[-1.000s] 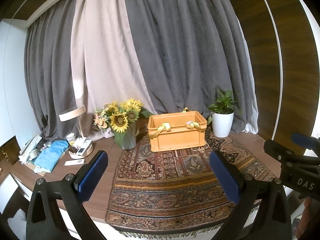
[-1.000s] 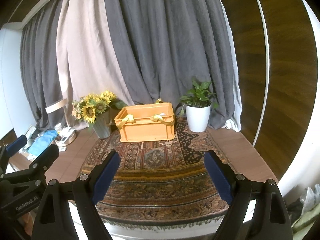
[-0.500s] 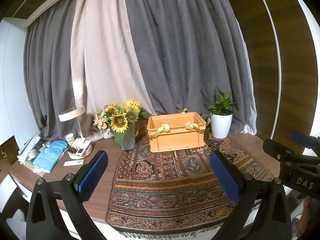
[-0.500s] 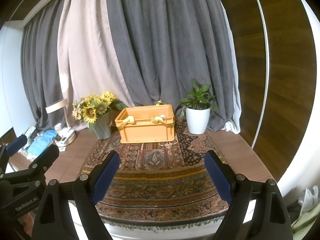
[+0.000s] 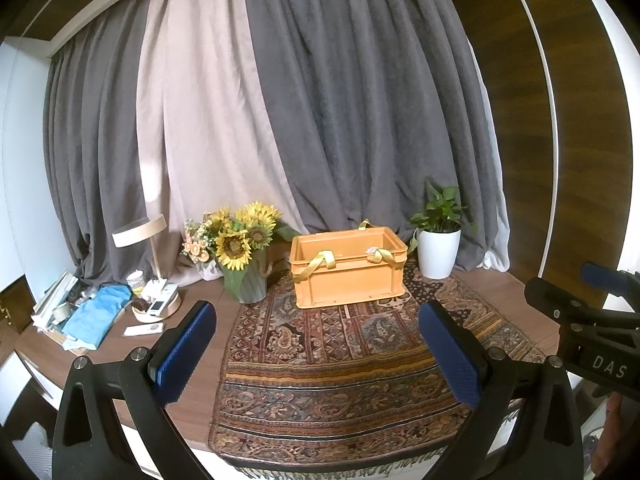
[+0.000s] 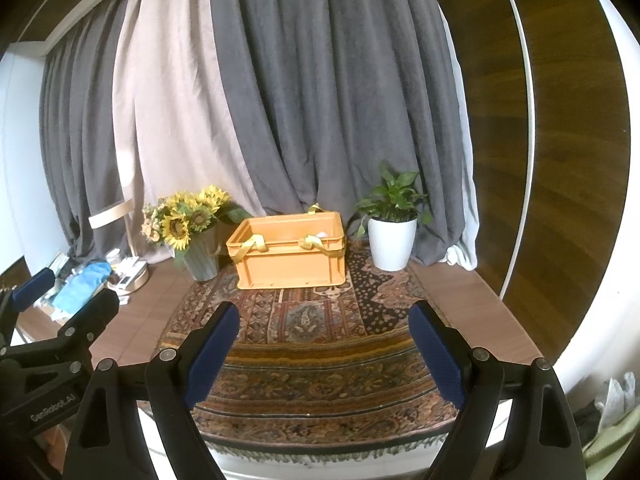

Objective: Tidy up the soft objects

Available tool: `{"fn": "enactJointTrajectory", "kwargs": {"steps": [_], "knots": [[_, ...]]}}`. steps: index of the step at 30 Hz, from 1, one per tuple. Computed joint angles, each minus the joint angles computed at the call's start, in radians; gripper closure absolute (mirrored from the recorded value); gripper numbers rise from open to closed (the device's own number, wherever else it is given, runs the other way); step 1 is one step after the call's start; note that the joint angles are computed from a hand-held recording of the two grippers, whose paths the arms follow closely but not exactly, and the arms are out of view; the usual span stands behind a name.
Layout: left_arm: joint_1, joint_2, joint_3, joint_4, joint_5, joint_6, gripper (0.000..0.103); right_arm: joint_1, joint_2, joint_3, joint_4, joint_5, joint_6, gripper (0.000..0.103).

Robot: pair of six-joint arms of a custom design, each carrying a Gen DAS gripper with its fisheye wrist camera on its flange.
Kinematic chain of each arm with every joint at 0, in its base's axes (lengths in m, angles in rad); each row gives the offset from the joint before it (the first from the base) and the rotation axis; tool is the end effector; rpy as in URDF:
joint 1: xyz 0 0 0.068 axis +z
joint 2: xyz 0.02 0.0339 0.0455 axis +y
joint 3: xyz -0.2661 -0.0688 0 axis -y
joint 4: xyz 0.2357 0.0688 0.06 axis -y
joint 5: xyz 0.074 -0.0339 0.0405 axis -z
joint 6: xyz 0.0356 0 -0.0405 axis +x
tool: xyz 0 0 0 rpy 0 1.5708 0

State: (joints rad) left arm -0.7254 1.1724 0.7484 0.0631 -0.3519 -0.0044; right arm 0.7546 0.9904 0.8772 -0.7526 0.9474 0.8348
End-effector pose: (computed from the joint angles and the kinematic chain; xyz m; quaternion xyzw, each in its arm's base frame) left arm 0.2003 -0.1612 0.2785 0.1925 0.7929 -0.0653 0.5745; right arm 0.1484 0.0998 0.2968 0.1908 0.8282 -0.0807 0.5207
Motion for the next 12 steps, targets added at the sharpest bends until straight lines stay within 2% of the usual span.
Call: {"fn": "enactJointTrajectory", "kwargs": {"steps": [12], "knots": [[-0.009,0.009,0.000,0.003,-0.008,-0.009,0.000,-0.031,-0.013,-0.020,0.033,-0.028,-0.040,0.016]]}}
